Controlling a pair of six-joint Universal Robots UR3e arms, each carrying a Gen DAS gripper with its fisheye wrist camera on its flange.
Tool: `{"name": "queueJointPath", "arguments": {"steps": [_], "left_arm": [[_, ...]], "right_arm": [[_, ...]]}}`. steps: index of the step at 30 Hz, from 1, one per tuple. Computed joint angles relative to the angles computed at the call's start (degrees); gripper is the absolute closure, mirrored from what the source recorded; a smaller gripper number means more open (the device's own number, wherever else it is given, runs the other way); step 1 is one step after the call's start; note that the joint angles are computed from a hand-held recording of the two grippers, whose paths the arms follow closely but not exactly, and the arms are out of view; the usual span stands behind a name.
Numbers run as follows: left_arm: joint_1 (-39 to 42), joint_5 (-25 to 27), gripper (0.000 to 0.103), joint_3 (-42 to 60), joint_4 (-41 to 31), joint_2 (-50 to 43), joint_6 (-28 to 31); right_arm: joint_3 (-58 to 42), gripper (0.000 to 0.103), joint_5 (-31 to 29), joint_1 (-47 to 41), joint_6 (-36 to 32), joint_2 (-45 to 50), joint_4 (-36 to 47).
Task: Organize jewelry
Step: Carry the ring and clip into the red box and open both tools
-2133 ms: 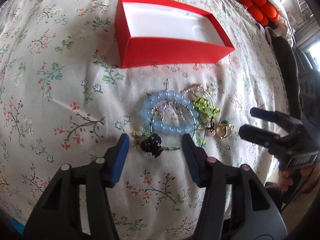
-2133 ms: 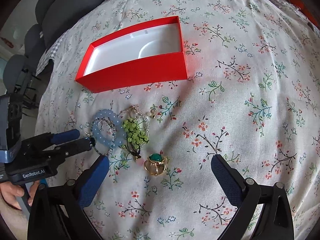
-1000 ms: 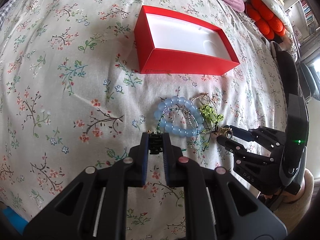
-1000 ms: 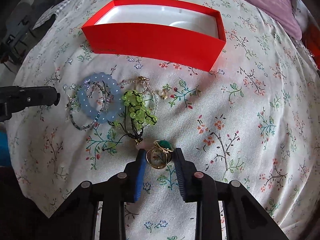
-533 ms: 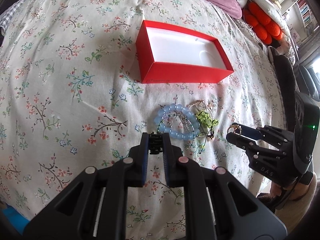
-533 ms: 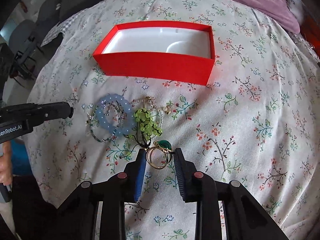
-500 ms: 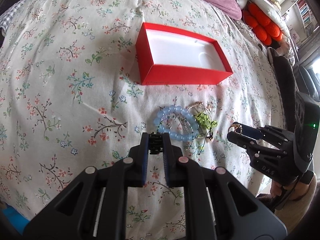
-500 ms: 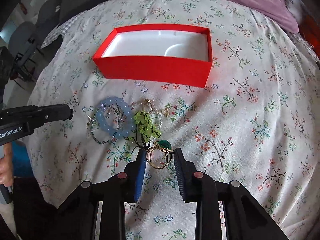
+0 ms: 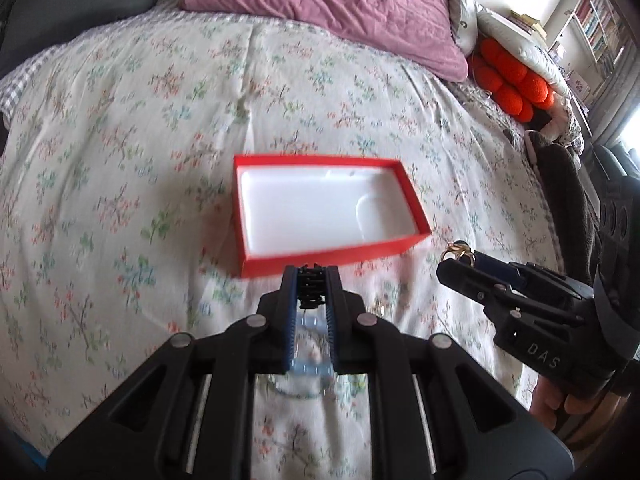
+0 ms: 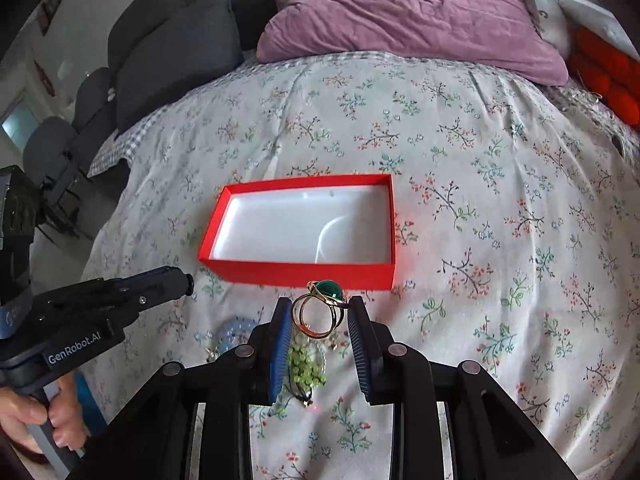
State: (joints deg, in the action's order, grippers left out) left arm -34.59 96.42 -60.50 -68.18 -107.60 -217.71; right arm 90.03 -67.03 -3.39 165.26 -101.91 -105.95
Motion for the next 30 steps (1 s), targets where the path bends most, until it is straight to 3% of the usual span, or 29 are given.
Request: {"name": "queueJointPath", "arguments": {"steps": [9, 24, 27, 30], "left_arm": [[-0.2, 3.8, 0.088, 1.6, 6.9, -6.9, 3.0], [1.5, 4.9, 0.088, 1.1, 9.1, -9.1, 6.0], [1.4, 5.3, 0.079, 0.8, 9.5, -8.8, 6.2], [0.8, 6.8, 0.064, 1.6, 8.5, -9.1, 6.9]], "right_arm": [[1.3, 0.074, -5.0, 3.2, 4.9, 8.9, -15.0], [0.5, 0.074, -6.7, 5.1, 6.7, 15.7, -19.9], [0.3, 0.071, -6.3, 4.9, 6.6, 15.7, -19.9], [-0.6, 0.056, -5.6, 4.6, 6.4, 15.7, -18.5]]}}
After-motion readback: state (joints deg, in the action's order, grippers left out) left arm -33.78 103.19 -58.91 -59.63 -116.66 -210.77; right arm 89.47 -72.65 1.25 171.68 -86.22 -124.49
